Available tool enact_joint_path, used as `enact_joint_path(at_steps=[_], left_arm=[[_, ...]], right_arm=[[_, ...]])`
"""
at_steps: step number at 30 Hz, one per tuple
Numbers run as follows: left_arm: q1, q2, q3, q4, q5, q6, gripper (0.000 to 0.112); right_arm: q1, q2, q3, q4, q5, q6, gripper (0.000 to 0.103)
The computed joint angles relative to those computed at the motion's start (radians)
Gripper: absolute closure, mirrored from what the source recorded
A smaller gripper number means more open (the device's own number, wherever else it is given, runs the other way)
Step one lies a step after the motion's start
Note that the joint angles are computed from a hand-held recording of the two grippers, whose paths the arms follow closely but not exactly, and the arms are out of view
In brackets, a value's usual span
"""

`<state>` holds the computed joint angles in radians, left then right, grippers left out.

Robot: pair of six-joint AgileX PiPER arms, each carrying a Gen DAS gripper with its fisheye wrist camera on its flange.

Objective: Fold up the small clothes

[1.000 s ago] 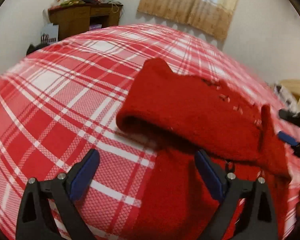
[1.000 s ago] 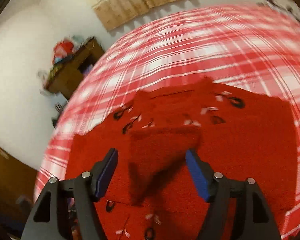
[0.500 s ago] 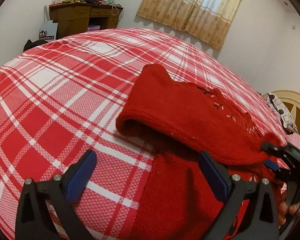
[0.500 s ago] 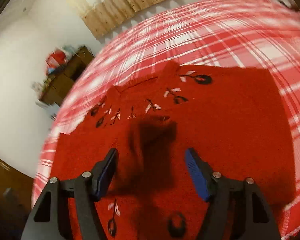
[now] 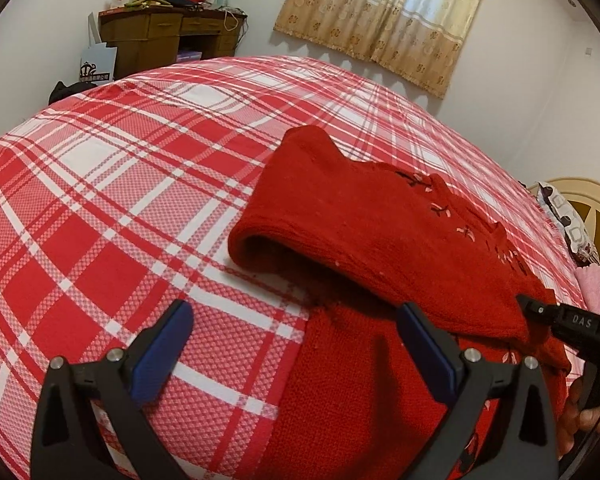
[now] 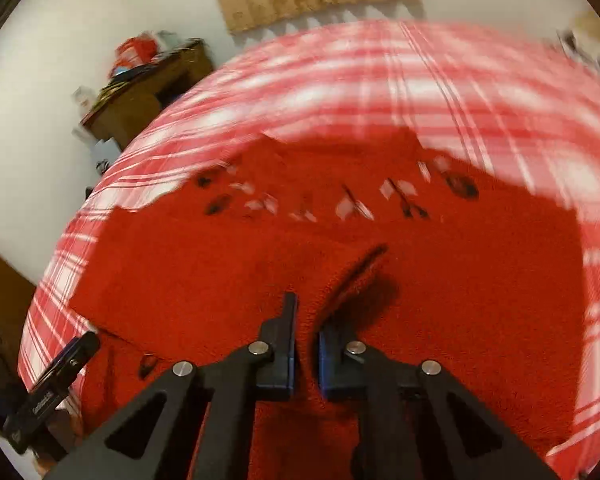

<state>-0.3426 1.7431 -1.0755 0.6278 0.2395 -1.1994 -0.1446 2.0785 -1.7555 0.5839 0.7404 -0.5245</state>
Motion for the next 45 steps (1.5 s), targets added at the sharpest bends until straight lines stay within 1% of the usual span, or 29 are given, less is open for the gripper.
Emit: enact_joint_path(at_steps=[3,5,7,8,9,11,13,17,18,19,21,22,23,26,27,28,29,30,32,33,35,36,38,40,42,43,44,45], left_arm=[[0.013,-0.001,-0.002,-0.017,-0.004,-0.010,0.009],[0.022,-0.001,-0.007,0.019,-0.001,-0.094,0.009],[0.026,0.005,-0.018,0.094,0.024,-0.221,0.009],[0.028,0.009,-0.024,0.115,0.032,-0.260,0.009],[0.027,0.013,-0.030,0.130,0.043,-0.282,0.009],[0.019,0.026,-0.050,0.126,0.074,-0.279,0.009],[0.011,0.031,-0.059,0.133,0.095,-0.280,0.009],[0.011,0.039,-0.068,0.125,0.107,-0.265,0.009],[0.010,0.041,-0.070,0.125,0.110,-0.263,0.009],[0.011,0.041,-0.069,0.127,0.110,-0.264,0.009],[0.012,0.040,-0.068,0.129,0.108,-0.266,0.009],[0.010,0.040,-0.068,0.135,0.108,-0.273,0.009],[0.010,0.040,-0.068,0.134,0.110,-0.271,0.009],[0.008,0.041,-0.070,0.137,0.118,-0.269,0.009],[0.011,0.038,-0.065,0.136,0.110,-0.269,0.009],[0.013,0.031,-0.056,0.138,0.101,-0.272,0.009],[0.014,0.020,-0.047,0.118,0.097,-0.245,0.009],[0.011,0.008,-0.039,0.109,0.102,-0.224,0.009],[-0.008,-0.020,-0.022,0.131,0.135,-0.221,0.009],[-0.017,-0.037,-0.009,0.148,0.154,-0.230,0.009],[-0.018,-0.072,0.019,0.187,0.142,-0.260,0.009],[-0.022,-0.082,0.015,0.213,0.150,-0.279,0.009],[-0.040,-0.072,-0.026,0.260,0.196,-0.293,0.009],[-0.070,-0.041,-0.092,0.325,0.260,-0.291,0.009],[-0.089,0.010,-0.171,0.335,0.306,-0.220,0.009],[-0.098,0.050,-0.221,0.328,0.345,-0.176,0.009],[-0.104,0.083,-0.259,0.317,0.379,-0.146,0.009],[-0.103,0.126,-0.306,0.287,0.413,-0.094,0.009]], right_arm=[[0.010,-0.066,-0.013,0.017,-0.059,-0.039,0.096],[0.017,-0.109,-0.032,-0.026,-0.109,-0.036,0.096],[0.008,-0.135,-0.046,-0.059,-0.143,-0.028,0.096],[-0.010,-0.157,-0.033,-0.050,-0.164,-0.044,0.096],[-0.022,-0.167,-0.023,-0.045,-0.177,-0.053,0.096],[-0.055,-0.187,0.015,-0.048,-0.206,-0.060,0.096],[-0.082,-0.146,0.005,-0.104,-0.195,-0.005,0.096],[-0.116,-0.001,-0.048,-0.178,-0.144,0.067,0.096],[-0.131,0.047,-0.077,-0.144,-0.100,0.057,0.096],[-0.150,0.068,-0.092,-0.111,-0.064,0.043,0.096],[-0.163,0.118,-0.128,-0.115,-0.012,0.096,0.096],[-0.164,0.116,-0.108,-0.107,-0.027,0.091,0.095],[-0.175,0.109,-0.090,-0.067,-0.037,0.053,0.094],[-0.191,0.094,-0.090,-0.094,-0.008,0.088,0.088],[-0.206,0.065,-0.057,-0.096,-0.029,0.102,0.088],[-0.225,0.020,0.007,-0.084,-0.082,0.098,0.087],[-0.239,-0.010,0.052,-0.071,-0.127,0.080,0.087],[-0.253,-0.063,0.122,-0.072,-0.188,0.063,0.087],[-0.262,-0.112,0.182,-0.061,-0.245,0.028,0.087],[-0.268,-0.130,0.199,-0.022,-0.242,-0.022,0.087],[-0.261,-0.126,0.171,-0.002,-0.194,-0.047,0.087],[-0.250,-0.118,0.153,0.007,-0.169,-0.057,0.087],[-0.210,-0.100,0.134,-0.003,-0.157,-0.059,0.087],[-0.171,-0.080,0.124,-0.037,-0.160,-0.050,0.087],[-0.131,-0.040,0.103,-0.114,-0.160,0.016,0.087],[-0.126,-0.030,0.104,-0.137,-0.154,0.038,0.087],[-0.118,0.004,0.080,-0.177,-0.130,0.080,0.087],[-0.117,0.004,0.092,-0.176,-0.146,0.083,0.087]])
